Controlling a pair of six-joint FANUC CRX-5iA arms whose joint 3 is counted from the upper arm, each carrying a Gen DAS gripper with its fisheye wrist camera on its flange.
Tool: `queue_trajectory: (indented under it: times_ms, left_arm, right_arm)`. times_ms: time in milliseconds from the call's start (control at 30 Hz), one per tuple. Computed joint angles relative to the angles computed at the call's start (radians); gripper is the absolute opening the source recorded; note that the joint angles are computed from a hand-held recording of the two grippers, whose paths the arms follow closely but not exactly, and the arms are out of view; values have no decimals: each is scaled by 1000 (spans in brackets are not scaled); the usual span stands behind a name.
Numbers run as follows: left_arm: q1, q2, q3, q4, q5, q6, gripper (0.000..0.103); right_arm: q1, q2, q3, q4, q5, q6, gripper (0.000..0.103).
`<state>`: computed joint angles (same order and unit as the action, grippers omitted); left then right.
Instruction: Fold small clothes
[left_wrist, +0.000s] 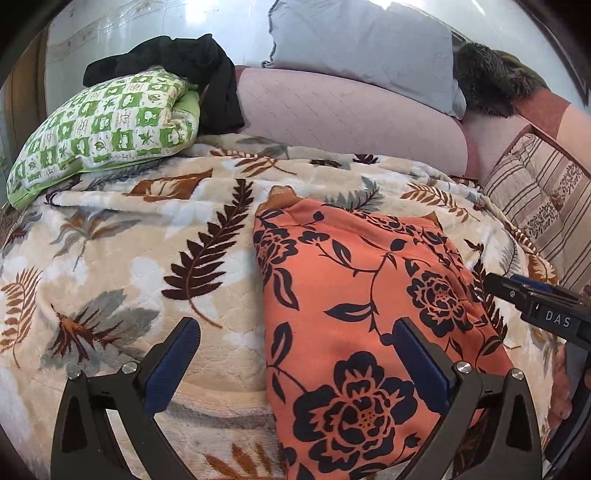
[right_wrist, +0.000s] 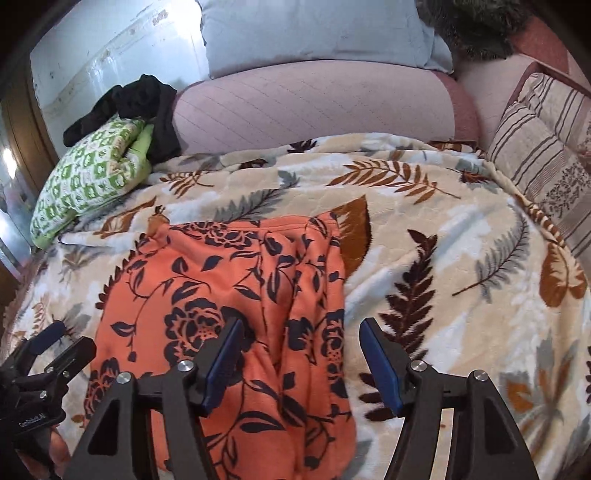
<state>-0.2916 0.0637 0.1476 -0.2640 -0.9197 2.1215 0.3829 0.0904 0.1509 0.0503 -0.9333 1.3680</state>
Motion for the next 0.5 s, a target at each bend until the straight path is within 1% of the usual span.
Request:
queue_trajectory:
  times_ms: [67, 233, 333, 500]
  left_arm:
    - [-6, 12, 11, -5, -8, -1, 103]
    - [-14, 34, 30, -7, -17, 2, 103]
    - [-13, 40, 34, 1, -13, 3, 103]
    - [-10, 44, 32, 14, -8, 1, 103]
  right_arm:
    - [5, -8, -20, 35, 21, -14, 69]
    - [3, -18, -31, 51, 41, -15, 69]
    - [10, -24, -48, 86, 55, -27, 69]
    - [11, -33, -62, 108, 73, -40, 69]
